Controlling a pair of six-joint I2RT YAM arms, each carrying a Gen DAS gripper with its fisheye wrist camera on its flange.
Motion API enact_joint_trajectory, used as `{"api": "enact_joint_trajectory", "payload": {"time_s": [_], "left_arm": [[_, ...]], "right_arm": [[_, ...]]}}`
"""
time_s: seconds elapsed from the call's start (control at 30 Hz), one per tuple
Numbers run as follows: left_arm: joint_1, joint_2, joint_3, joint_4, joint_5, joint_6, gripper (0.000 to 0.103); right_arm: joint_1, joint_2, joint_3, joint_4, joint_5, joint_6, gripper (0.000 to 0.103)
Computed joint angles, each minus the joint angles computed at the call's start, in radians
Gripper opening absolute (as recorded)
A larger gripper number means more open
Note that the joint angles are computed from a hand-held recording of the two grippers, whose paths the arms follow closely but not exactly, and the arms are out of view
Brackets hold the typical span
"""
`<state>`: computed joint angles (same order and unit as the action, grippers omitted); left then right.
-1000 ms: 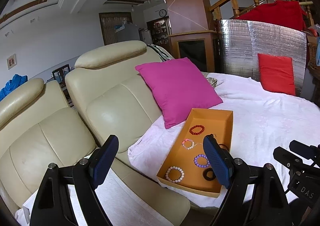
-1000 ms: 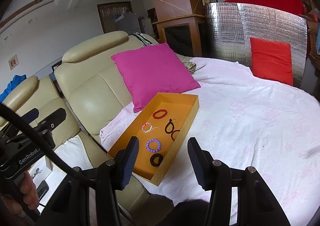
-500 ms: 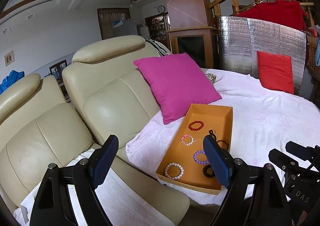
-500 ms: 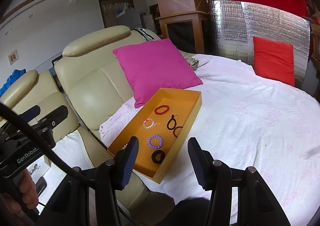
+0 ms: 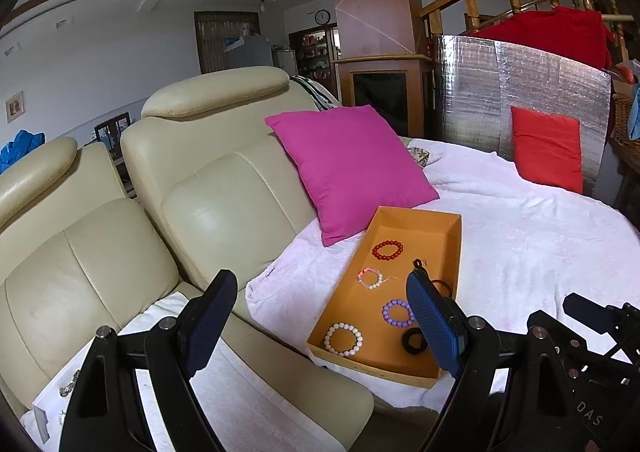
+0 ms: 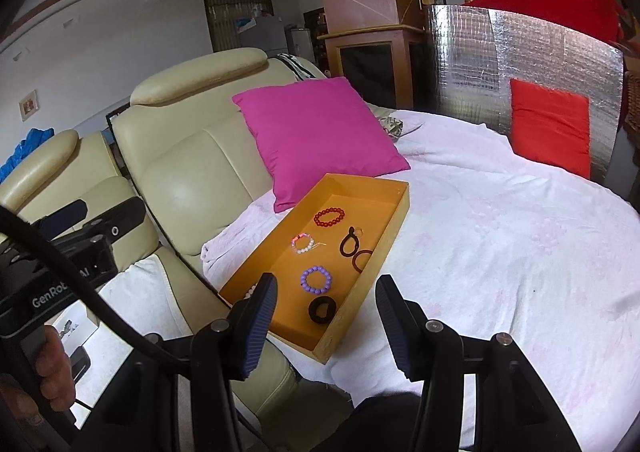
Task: Organize jewelry
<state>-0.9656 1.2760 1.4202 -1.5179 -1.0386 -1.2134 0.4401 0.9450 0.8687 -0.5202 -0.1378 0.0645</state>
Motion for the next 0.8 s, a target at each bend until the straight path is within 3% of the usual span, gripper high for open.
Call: {"api": "enact_joint_trajectory", "payload": {"time_s": [0.8], "left_arm": [[0.056,-0.043,-0.054,0.070,0.041,0.064,0.087]], "right_arm": [[0.040,0.022,0.008,0.023,0.045,0.011,0.055]]}}
